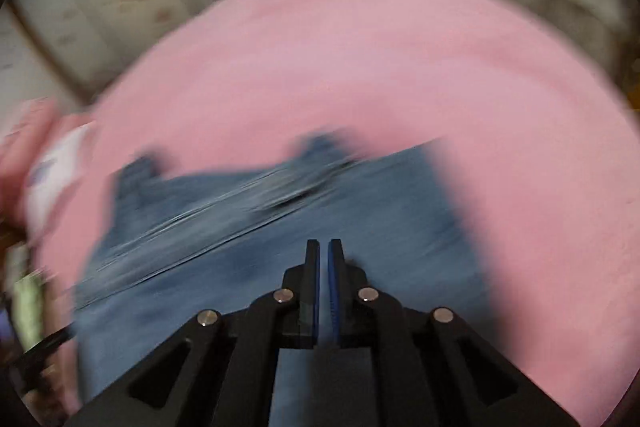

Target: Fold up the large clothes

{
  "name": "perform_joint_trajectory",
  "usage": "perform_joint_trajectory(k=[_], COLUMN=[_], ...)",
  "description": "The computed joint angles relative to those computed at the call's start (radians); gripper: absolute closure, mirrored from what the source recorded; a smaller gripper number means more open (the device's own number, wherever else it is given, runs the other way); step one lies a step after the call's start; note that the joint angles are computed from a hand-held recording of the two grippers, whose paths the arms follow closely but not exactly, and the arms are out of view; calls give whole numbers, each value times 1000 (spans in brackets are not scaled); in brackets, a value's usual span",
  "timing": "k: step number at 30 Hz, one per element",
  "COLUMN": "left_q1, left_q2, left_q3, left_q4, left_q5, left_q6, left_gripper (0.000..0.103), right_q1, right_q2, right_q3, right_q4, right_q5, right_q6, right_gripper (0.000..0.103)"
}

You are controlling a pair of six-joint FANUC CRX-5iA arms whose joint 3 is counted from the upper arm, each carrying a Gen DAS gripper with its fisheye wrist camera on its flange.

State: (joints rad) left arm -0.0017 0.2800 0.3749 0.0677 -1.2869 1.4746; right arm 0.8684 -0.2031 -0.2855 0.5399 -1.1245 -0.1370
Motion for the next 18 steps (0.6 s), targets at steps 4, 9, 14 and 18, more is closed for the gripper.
perform_joint_trajectory(k=[4,9,14,18], left_q1=[-51,-136,-148,-147], left_q2=[-44,-104,-145,-157], left_q3=[-64,-137,-153,-140], left_q4=[91,1,-111,-329], left_q5=[-103,-118,-107,-135], left_q6=[-68,-57,-2,79], left_gripper=[91,91,91,90], right_q1=[40,56,65,118], right_q2=[62,205,128,60], right_q3=[67,238,105,46], right_q4=[-230,-565,-542,-364], right_q5=[307,316,445,297], right_q6=[161,395,242,120], right_gripper=[98,98,103,103])
